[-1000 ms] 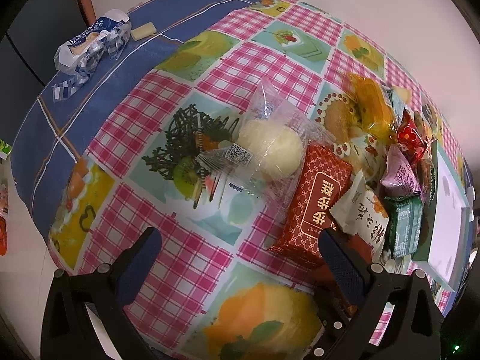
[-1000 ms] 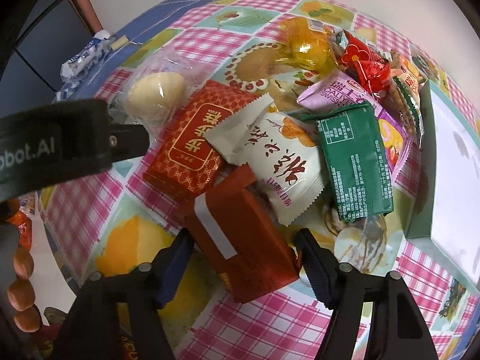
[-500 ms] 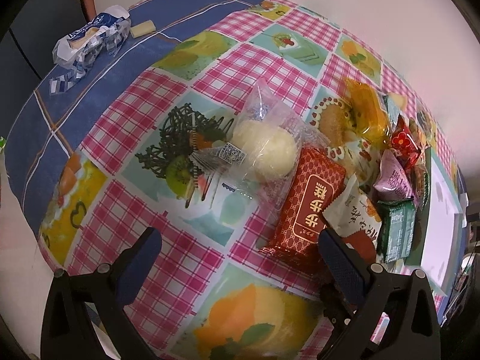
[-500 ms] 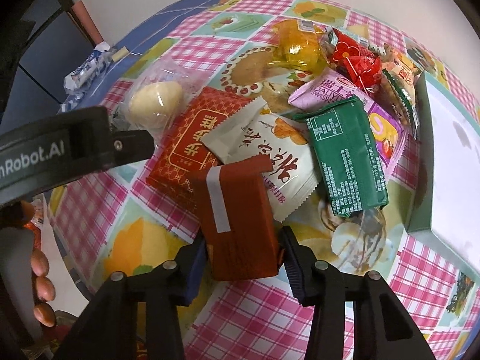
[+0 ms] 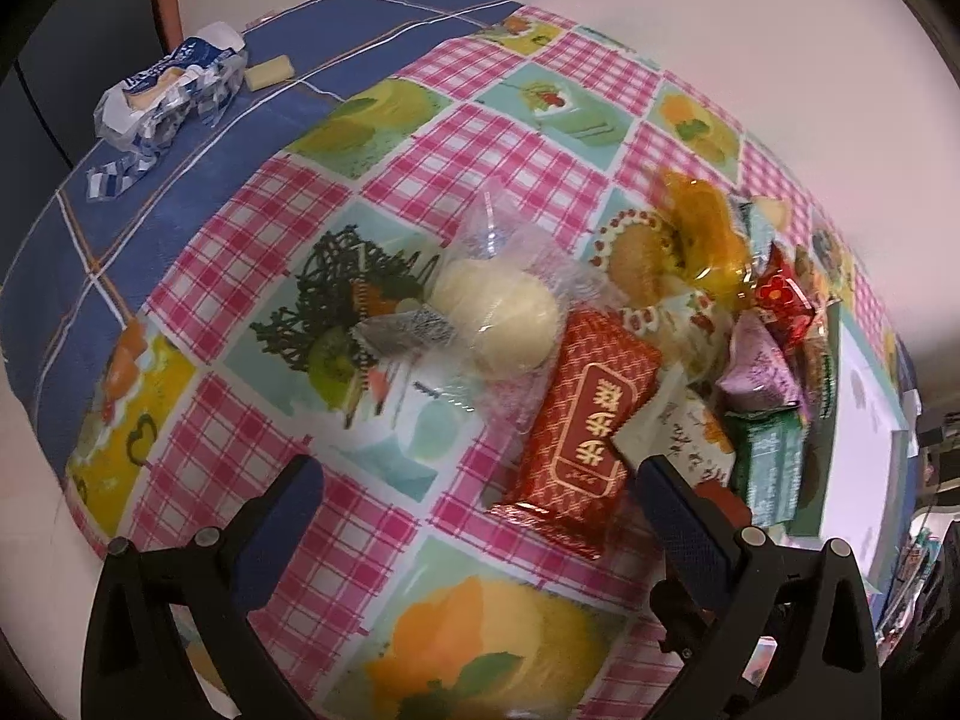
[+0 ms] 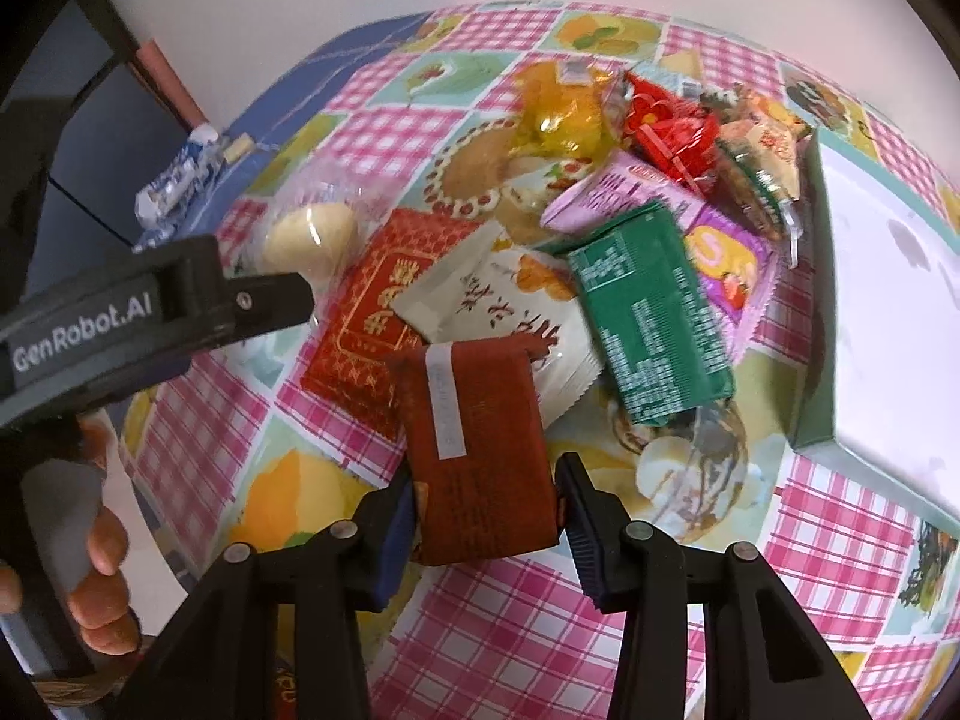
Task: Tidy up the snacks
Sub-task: 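Grasp the red cake packet with the left tool while the right grasps the red-brown box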
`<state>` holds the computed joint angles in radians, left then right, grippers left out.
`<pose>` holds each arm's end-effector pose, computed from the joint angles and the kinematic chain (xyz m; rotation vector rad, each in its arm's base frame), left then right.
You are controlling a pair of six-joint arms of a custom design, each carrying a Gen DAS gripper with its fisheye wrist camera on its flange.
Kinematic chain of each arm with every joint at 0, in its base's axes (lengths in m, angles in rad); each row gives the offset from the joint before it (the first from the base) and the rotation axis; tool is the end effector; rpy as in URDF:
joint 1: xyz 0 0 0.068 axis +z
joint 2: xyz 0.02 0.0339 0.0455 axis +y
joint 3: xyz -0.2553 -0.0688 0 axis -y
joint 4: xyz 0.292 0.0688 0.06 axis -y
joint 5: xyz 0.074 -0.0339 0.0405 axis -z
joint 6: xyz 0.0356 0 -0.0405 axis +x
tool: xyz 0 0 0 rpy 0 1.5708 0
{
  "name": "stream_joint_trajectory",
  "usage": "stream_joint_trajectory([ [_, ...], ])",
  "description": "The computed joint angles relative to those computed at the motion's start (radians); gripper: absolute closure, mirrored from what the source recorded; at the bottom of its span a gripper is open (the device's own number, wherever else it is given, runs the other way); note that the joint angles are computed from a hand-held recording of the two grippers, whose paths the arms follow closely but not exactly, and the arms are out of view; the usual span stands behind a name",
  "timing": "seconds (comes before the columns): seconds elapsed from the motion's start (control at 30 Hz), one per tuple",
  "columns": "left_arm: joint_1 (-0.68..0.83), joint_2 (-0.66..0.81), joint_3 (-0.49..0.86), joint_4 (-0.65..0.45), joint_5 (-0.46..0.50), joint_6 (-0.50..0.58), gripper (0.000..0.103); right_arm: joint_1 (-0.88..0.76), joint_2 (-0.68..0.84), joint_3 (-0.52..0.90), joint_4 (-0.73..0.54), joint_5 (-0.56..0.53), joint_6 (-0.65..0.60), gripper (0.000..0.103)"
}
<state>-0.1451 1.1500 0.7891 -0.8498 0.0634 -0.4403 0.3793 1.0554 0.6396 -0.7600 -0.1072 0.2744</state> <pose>0.2457 -0.0382 0.1970 -0.3966 2.7776 -0.2325 0.2100 0.0878 0.1716 -0.1758 2.7787 0.3203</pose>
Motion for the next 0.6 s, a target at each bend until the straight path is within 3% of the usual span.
stream_joint_trajectory([
  [0.23,-0.055,0.062,0.038,0.012,0.007,0.01,0.006,-0.075,-0.089,-0.018,-0.029,-0.037,0.014,0.057],
  [0.37,-0.072,0.118,0.057,0.017,0.018,0.025,0.024,-0.109,-0.078,-0.017,-0.023,-0.05,0.021,0.057],
  [0.6,-0.107,0.214,0.09,0.027,-0.001,0.045,0.029,-0.151,-0.08,-0.018,-0.038,-0.058,0.022,0.057],
])
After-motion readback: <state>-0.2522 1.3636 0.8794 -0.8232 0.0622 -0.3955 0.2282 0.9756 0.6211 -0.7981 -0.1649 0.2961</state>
